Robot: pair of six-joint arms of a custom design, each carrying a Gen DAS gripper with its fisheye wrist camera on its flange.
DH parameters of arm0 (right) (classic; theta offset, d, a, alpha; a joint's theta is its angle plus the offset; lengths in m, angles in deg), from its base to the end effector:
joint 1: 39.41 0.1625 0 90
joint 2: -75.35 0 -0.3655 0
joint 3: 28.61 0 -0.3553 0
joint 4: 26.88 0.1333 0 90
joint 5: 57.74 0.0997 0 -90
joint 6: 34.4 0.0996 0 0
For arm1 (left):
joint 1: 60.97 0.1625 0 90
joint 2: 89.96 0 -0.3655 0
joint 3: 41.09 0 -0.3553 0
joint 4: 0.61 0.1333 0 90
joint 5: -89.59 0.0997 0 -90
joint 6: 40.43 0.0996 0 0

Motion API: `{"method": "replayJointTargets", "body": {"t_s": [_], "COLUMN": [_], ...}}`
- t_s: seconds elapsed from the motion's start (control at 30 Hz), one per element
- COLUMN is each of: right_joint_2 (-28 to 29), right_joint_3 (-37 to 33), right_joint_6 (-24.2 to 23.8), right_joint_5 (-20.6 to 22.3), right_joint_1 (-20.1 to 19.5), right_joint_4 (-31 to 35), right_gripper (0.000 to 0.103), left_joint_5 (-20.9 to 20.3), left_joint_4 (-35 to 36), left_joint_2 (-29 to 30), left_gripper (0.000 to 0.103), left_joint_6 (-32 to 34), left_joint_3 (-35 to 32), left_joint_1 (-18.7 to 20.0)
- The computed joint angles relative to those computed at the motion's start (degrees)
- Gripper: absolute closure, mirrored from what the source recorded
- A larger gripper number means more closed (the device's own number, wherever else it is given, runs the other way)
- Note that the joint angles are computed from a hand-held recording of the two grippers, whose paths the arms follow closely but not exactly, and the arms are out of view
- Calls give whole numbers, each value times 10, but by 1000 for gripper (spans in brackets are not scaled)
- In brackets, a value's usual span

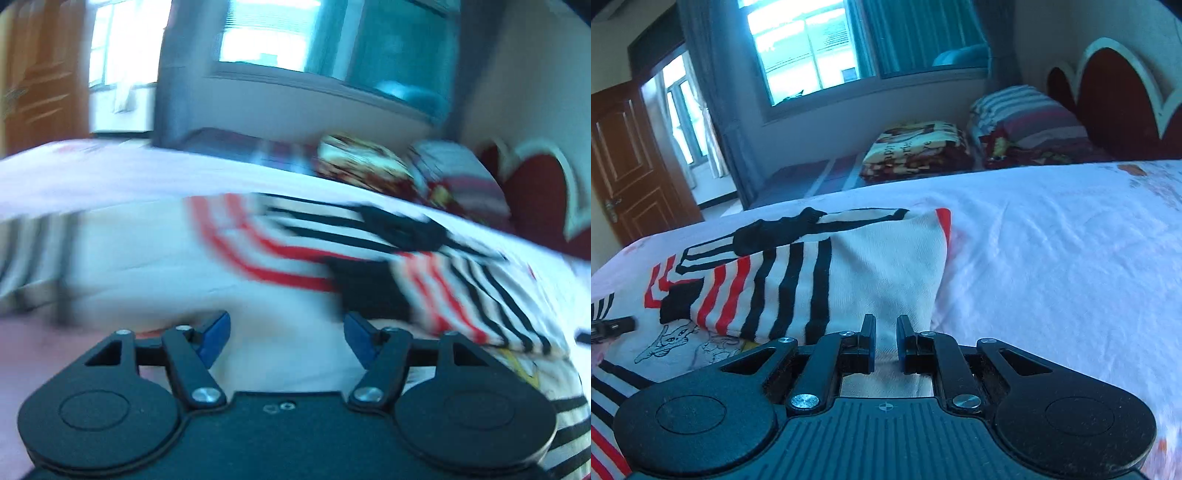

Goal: Fold small clothes
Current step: 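Grasp the other black sleeve cuff with the left gripper and lift it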

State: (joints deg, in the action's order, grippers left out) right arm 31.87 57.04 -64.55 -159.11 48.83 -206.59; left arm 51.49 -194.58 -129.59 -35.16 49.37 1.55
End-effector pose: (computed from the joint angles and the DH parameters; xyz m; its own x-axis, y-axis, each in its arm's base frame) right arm 0.0931 -0.6711 0.1831 -0.8539 -0.1872 0.4856 -0.4720 0.6716 -0.5711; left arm -0.0959 -0.6432 0.1631 -0.8090 -0.2238 -0.5435 0.3526 0.5551 -0.7534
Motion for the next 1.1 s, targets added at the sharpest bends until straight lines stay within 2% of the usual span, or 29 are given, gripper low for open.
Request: {"method": "replayJointTargets", "body": {"t_s": [0.07, 0.13, 0.17, 0.23, 0.3, 0.47, 0.6, 0.7, 0.73, 0.77, 0.8, 0.83, 0.9, 0.93, 1.0, 1.1], "right_joint_2": [-6, -8, -7, -1, 11, 59, 82, 89, 92, 94, 95, 96, 99, 99, 99, 95], "right_joint_3": [21, 38, 42, 46, 41, -5, -33, -41, -44, -47, -49, -50, -56, -55, -57, -52], "right_joint_6": [17, 37, 51, 77, 106, 165, 211, 219, 217, 216, 216, 215, 213, 212, 212, 224], "right_joint_5": [-12, -23, -30, -39, -49, -92, -104, -115, -120, -123, -125, -127, -131, -131, -130, -123], "right_joint_1": [10, 22, 29, 42, 55, 82, 93, 103, 106, 108, 110, 112, 114, 115, 112, 106], "right_joint_4": [-13, -28, -31, -32, -31, -28, -24, -21, -19, -15, -12, -13, -13, -15, -14, -11], "right_gripper": [92, 92, 92, 92, 92, 92, 92, 92, 92, 92, 92, 92, 92, 92, 92, 92], "left_joint_5": [31, 79, 95, 102, 81, -1, -54, -85, -94, -101, -101, -110, -163, -172, -164, -112], "left_joint_4": [-57, -111, -120, -114, -114, -138, -143, -131, -126, -119, -110, -112, -173, -184, -142, -54], "left_joint_2": [-53, -99, -124, -175, -211, -238, -232, -232, -230, -226, -225, -220, -211, -202, -184, -137], "left_gripper": [54, 61, 61, 61, 61, 62, 66, 72, 78, 94, 99, 98, 98, 98, 98, 98], "left_joint_6": [-22, -53, -82, -151, -191, -224, -238, -259, -266, -271, -273, -274, -205, -159, -128, -117], "left_joint_3": [66, 116, 136, 166, 185, 182, 158, 138, 130, 119, 110, 96, 76, 54, 2, -79], "left_joint_1": [7, 18, 26, 51, 76, 125, 154, 172, 179, 185, 189, 192, 179, 166, 149, 145]}}
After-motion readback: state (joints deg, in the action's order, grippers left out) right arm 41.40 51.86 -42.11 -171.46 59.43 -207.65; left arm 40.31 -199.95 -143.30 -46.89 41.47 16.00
